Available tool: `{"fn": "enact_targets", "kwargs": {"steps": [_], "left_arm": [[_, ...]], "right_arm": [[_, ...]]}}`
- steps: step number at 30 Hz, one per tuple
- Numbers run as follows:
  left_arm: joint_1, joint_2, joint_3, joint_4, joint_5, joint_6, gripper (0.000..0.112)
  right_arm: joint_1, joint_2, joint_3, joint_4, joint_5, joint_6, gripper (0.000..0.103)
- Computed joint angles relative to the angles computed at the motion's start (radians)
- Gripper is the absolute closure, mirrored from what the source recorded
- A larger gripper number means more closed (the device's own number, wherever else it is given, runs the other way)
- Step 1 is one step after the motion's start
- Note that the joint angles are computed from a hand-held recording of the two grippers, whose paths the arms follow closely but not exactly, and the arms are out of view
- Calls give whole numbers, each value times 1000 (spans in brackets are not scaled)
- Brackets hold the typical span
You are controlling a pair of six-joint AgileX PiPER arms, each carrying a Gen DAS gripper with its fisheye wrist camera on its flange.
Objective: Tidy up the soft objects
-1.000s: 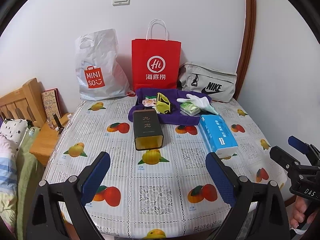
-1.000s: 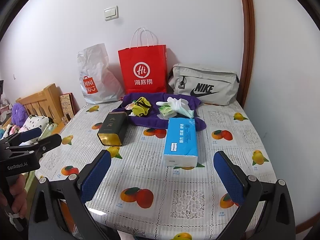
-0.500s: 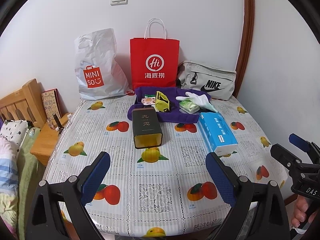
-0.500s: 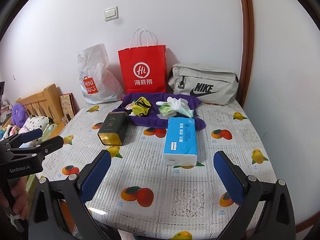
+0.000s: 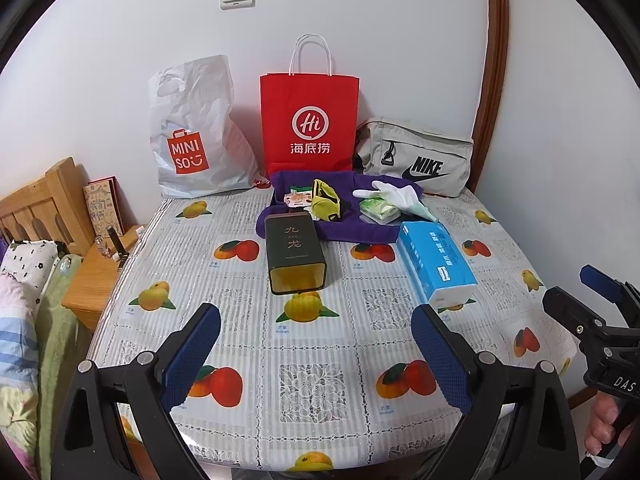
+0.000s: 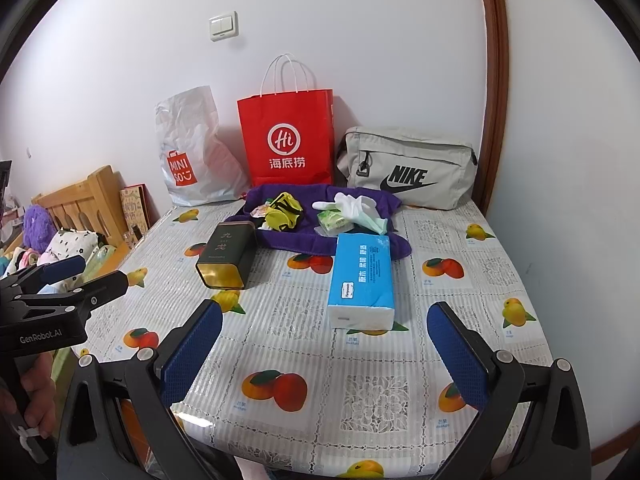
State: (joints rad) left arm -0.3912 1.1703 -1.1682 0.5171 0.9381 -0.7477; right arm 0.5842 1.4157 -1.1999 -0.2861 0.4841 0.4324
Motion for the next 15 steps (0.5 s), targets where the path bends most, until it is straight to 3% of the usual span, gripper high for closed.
{"fn": "enact_targets", "kwargs": {"steps": [15], "left_arm": [[13,-10,13,-9,-3,21,16]], "right_arm": [[2,-1,1,0,1,-1,2]]}}
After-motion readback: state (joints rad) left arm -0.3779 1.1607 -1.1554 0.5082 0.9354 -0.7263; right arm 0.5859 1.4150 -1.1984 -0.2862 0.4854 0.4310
